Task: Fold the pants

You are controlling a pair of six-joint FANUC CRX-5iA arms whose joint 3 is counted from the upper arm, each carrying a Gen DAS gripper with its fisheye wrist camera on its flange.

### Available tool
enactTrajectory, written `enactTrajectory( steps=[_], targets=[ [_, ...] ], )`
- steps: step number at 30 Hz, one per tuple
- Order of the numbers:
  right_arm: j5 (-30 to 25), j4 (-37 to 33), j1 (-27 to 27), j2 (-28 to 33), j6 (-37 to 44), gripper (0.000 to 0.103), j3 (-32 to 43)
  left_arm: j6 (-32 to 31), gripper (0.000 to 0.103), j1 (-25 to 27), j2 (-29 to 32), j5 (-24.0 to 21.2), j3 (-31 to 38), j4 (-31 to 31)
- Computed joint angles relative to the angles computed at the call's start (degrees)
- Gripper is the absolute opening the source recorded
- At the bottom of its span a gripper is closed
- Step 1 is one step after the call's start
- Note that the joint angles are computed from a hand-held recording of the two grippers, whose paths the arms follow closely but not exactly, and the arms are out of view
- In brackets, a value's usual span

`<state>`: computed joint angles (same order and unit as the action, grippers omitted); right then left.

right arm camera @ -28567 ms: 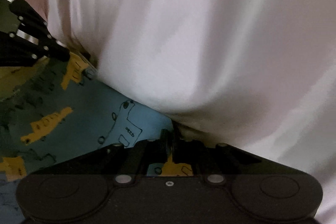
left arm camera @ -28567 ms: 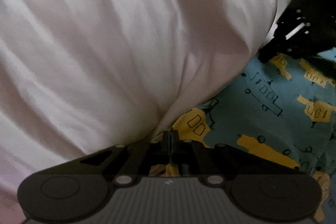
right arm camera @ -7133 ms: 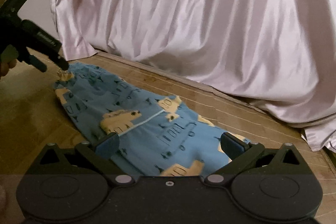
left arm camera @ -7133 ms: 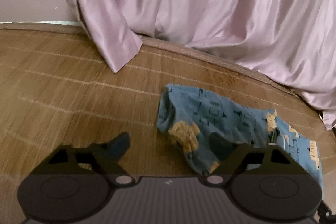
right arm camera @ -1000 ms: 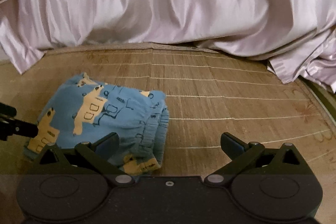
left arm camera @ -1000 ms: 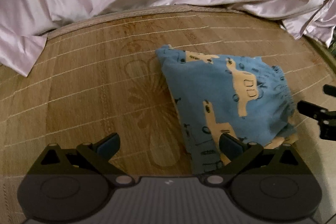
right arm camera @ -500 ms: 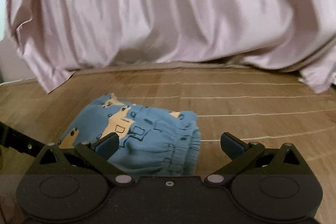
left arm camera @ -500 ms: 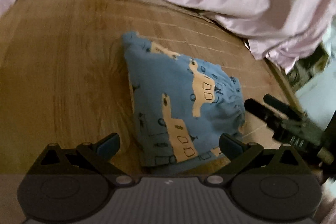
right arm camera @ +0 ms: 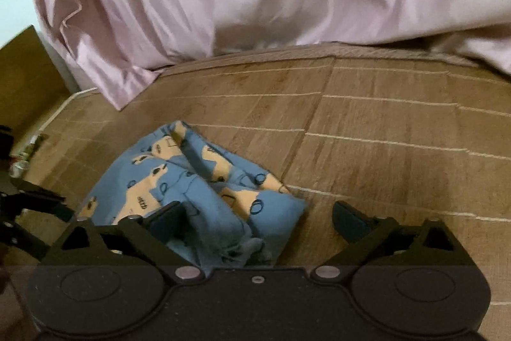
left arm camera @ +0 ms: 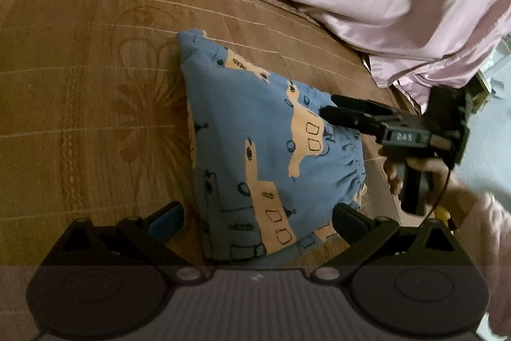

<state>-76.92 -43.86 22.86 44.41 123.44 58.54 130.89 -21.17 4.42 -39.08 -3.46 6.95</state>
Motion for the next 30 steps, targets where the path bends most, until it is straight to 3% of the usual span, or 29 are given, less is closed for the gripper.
enactTrajectory(
  steps=[4, 6, 8, 9, 13, 16, 20, 24, 26, 30],
  targets=[
    [0.6, -0.3, 0.0, -1.3, 1.3, 0.074, -2.4, -1.4, 0.095, -0.4, 0.8, -1.1, 1.4, -1.3],
    [1.5, -1.4, -0.3, -2.2, 0.1, 0.053, -4.1, -1.2, 0.092, -0.5, 1.3, -1.4, 2.1, -1.7],
    [4.3, -0.7, 0.1, -4.3, -1.0, 0.045, -7.7, 0.0, 0.082, -1.0, 1.7, -2.6, 3.3, -3.4],
    [5.7, -0.6, 0.1, -5.3, -1.8, 0.04, -9.2, -0.1, 0.073, -1.0, 1.9, -3.0, 3.7, -3.6],
    [16.1, -0.5, 0.7, -13.2, -5.4, 0.029, -21.5, 3.4, 0.043, -2.3, 2.8, -7.6, 6.9, -8.7],
    [26.2, 2.8, 3.2, -20.8, -10.4, 0.025, -32.7, 4.4, 0.034, -2.0, 2.2, -7.8, 6.1, -8.3],
    [36.0, 14.9, 8.7, -28.3, -20.1, 0.024, -44.0, 5.4, 0.029, -3.0, 2.9, -11.7, 8.5, -10.5],
    [45.8, 35.1, 15.8, -34.1, -28.9, 0.023, -55.2, 5.2, 0.027, -4.3, 4.1, -16.2, 11.8, -12.0],
    [49.6, 45.5, 18.6, -35.8, -35.6, 0.023, -60.1, 4.9, 0.027, -4.7, 4.1, -16.6, 12.0, -11.4],
    [56.6, 59.7, 20.9, -38.2, -44.0, 0.022, -67.7, 6.3, 0.024, -6.5, 4.5, -17.9, 13.3, -13.8]
  ],
)
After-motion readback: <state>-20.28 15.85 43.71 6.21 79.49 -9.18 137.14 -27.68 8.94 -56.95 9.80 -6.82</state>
